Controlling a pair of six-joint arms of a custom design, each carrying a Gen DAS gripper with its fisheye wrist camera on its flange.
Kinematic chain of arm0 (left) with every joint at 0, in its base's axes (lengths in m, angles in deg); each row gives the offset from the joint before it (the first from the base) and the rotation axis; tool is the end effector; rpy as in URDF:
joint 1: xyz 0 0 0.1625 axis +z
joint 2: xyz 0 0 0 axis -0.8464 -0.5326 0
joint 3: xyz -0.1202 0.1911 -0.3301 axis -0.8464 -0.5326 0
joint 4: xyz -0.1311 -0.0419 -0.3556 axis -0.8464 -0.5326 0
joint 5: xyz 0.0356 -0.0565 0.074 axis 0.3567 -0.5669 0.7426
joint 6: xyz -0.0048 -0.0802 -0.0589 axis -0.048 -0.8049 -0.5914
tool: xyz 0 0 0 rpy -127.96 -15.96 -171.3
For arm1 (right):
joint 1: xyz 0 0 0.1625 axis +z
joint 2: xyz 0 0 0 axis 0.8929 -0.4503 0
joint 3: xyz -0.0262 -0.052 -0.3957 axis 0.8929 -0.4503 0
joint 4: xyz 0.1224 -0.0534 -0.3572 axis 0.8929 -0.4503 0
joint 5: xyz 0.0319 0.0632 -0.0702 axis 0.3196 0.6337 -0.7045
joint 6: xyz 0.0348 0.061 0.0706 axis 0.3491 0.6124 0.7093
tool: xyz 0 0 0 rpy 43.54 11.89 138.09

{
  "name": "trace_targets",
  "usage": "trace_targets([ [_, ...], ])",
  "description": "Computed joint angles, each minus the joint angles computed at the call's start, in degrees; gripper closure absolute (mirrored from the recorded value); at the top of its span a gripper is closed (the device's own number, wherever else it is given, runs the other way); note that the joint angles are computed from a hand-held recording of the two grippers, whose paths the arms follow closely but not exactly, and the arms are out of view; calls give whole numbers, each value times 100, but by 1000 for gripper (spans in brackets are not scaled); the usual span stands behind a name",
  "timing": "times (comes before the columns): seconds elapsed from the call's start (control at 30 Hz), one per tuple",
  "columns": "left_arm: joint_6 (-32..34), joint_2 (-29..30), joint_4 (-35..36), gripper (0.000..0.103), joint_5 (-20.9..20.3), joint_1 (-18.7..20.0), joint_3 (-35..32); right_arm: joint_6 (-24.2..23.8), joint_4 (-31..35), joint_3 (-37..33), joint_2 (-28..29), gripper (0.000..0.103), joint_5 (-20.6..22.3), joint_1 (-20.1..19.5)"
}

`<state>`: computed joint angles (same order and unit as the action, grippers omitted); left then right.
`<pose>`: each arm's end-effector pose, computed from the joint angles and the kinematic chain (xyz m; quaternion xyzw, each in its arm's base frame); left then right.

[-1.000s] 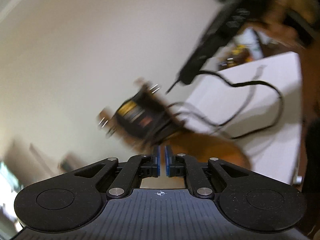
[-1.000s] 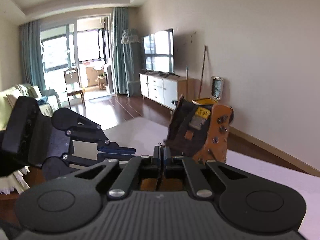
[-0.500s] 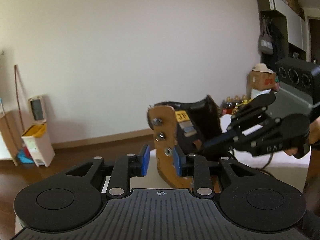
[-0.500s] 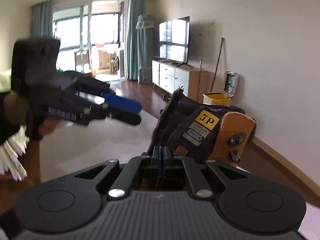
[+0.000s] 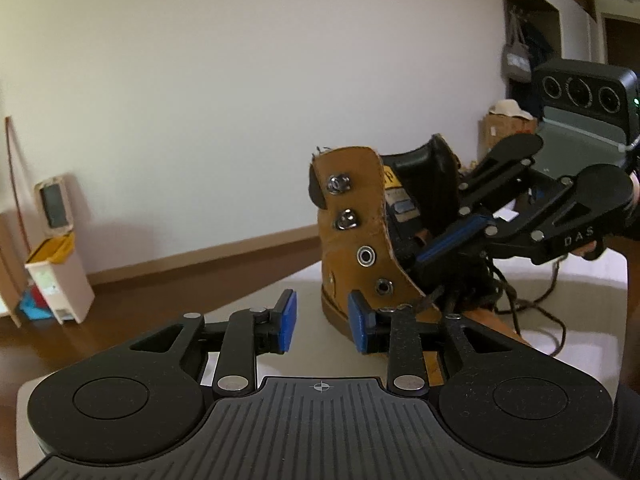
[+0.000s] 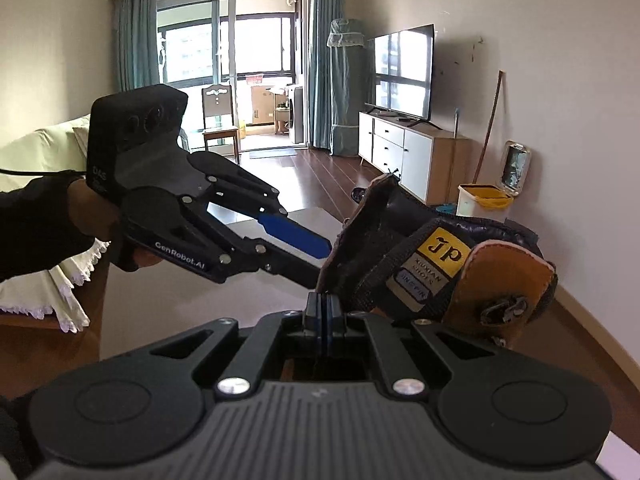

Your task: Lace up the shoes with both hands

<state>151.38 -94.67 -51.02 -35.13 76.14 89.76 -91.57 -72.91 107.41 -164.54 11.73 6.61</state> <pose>-0.1987 -0.2997 0.0046 0.2990 0.7965 -0.4311 0.3005 -0.0027 -0.4634 0.2539 -0.7004 0.7022 -0.0904 0.0906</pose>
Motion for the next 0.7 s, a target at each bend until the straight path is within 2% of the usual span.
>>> trace_targets([
  [0.13,288,-94,-102,70,52,45,45,-156,-732,437,-246,100,-154,46],
  [0.2,194,-189,-55,67,129,-17,109,-471,-1374,882,-506,100,-248,59],
  [0.27,196,-389,-236,61,265,-56,229,-962,-2036,1366,-752,100,-192,-19],
  [0.33,165,-555,-382,60,382,-118,332,-1218,-2238,1579,-856,100,-101,-117],
  [0.43,158,-553,-276,60,444,-194,232,-1076,-1979,1487,-815,100,35,-232],
  [0.57,82,-393,239,58,275,-172,-34,-921,-1417,1239,-759,100,156,-335],
  [0.7,-48,-427,510,59,186,-260,87,-1022,-930,1005,-742,100,203,-417],
])
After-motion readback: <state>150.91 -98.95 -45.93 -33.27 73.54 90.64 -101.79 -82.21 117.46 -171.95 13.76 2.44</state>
